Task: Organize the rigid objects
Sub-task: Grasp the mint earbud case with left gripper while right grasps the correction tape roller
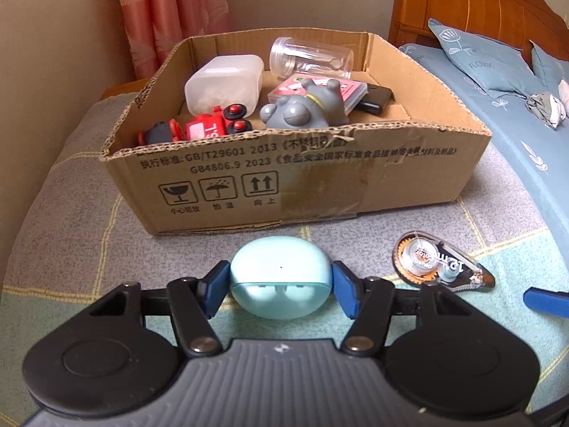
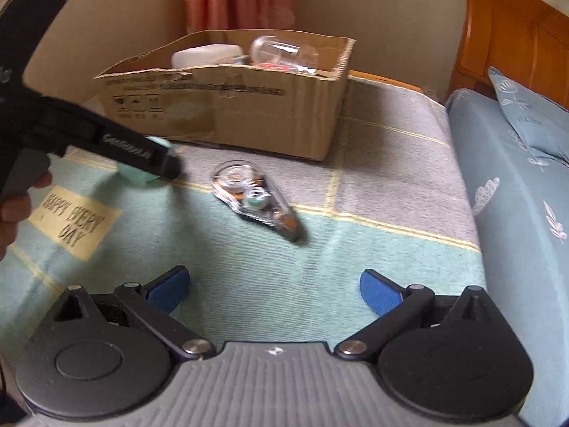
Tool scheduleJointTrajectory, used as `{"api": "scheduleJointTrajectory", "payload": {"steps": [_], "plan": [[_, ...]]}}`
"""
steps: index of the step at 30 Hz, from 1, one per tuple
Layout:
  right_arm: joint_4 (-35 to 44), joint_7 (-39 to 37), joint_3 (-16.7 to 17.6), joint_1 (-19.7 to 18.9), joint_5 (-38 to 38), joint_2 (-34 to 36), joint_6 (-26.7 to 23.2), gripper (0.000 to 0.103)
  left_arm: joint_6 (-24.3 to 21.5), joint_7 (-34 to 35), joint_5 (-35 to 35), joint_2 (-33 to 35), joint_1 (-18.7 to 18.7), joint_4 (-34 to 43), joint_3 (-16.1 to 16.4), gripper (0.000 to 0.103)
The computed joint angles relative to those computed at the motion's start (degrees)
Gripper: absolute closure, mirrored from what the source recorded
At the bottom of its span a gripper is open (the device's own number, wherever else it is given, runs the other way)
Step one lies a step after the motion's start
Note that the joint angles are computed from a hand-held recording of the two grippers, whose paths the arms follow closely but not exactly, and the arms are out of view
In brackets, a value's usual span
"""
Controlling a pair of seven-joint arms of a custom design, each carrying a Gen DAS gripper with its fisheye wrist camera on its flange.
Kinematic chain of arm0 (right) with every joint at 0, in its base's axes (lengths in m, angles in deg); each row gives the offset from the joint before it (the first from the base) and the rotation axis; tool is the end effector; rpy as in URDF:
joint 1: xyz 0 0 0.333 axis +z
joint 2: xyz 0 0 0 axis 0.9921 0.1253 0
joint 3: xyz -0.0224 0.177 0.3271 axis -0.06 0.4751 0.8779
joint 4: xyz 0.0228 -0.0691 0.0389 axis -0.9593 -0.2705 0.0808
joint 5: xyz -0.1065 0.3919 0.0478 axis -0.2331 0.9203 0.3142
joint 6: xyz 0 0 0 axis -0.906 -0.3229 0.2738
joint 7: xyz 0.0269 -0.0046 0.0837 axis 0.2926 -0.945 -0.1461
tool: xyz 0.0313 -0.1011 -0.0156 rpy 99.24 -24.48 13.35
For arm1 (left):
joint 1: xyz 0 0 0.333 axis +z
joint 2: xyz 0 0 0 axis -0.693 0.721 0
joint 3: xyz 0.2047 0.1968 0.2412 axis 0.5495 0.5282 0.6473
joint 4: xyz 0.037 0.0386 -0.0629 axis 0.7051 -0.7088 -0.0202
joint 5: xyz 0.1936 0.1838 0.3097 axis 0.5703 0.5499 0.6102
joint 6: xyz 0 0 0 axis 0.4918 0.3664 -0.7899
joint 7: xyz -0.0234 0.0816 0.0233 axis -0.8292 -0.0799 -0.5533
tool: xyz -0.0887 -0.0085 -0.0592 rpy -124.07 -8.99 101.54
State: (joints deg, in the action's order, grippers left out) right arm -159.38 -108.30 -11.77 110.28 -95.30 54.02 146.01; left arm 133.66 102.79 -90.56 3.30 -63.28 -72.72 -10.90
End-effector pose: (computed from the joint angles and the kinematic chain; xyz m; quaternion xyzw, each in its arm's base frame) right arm 0.5569 0.3075 0.2705 -0.5900 0.7219 -0.2815 0.2271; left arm 0.7665 -0.3597 0.2786 -0.4190 0.8475 -0.2925 0.1436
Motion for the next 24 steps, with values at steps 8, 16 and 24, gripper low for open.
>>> {"api": "scheduleJointTrajectory", "payload": {"steps": [8, 16, 24], "plan": [[5.05, -1.35, 0.07, -0.35, -4.27, 3.21, 4.3, 0.0, 0.63, 0.54, -0.31, -0.41, 1.67, -0.91, -0.19, 0.042], [7.21, -3.06, -1.64, -0.49, -1.52, 4.68, 2.9, 0.0, 0.32, 2.15, -1.05, -0.14, 2.66, -0.58, -1.35, 0.042], [9.42, -1.19, -3.59, 0.84, 1.97, 6.39, -1.58, 0.0, 0.0, 2.36, -1.5, 0.2, 2.56, 0.12, -1.11, 0.042]]}}
